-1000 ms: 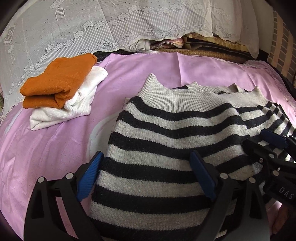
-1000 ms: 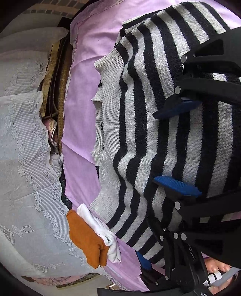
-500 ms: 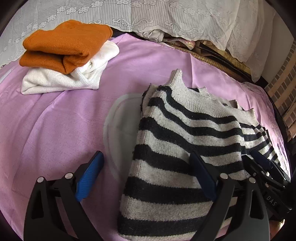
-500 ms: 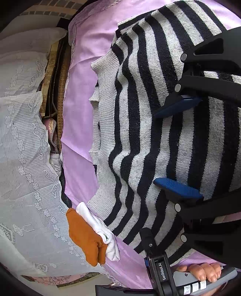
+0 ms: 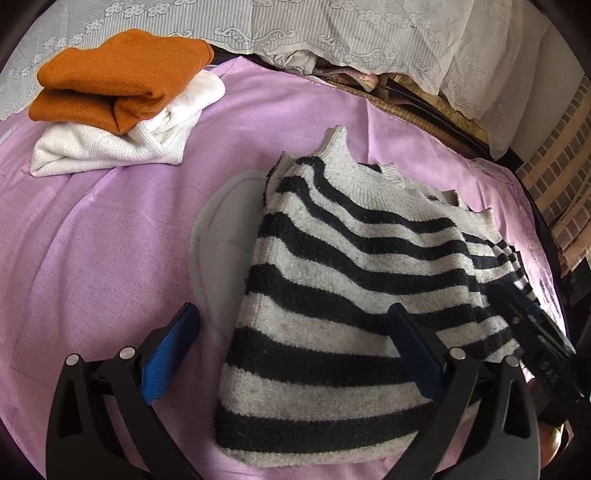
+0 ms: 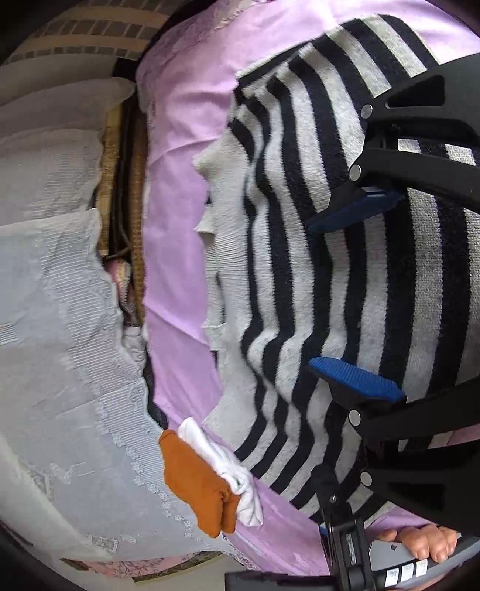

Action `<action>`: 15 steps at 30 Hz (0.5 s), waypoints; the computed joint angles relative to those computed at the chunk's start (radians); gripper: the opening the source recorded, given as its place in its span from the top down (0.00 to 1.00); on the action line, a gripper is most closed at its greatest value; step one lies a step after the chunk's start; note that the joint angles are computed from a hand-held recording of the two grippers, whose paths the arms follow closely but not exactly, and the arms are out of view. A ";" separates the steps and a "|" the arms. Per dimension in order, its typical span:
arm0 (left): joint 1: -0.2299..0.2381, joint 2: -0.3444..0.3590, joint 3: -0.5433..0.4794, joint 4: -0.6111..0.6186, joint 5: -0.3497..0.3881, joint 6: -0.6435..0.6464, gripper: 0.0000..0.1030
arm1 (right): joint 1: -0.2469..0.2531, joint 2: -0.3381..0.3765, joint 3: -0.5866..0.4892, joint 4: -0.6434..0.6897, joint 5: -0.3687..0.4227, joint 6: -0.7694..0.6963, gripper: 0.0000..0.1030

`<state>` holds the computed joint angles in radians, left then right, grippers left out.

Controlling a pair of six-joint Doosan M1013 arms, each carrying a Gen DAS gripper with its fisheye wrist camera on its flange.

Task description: Fold small clothes

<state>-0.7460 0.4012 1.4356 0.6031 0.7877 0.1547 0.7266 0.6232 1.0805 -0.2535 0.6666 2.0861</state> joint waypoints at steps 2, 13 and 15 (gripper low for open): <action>-0.006 0.010 -0.013 0.002 0.017 0.027 0.05 | -0.008 0.002 -0.003 0.052 -0.006 -0.044 0.25; -0.011 0.026 -0.031 0.013 0.061 0.035 0.04 | -0.070 -0.158 0.213 -0.120 -0.268 0.333 0.22; -0.011 0.026 -0.031 0.014 0.061 0.035 0.04 | -0.099 -0.199 0.272 -0.191 -0.289 0.479 0.22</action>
<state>-0.7575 0.4275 1.4047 0.6166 0.8485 0.1900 0.6272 0.4238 1.3530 -0.4447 0.3781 2.5646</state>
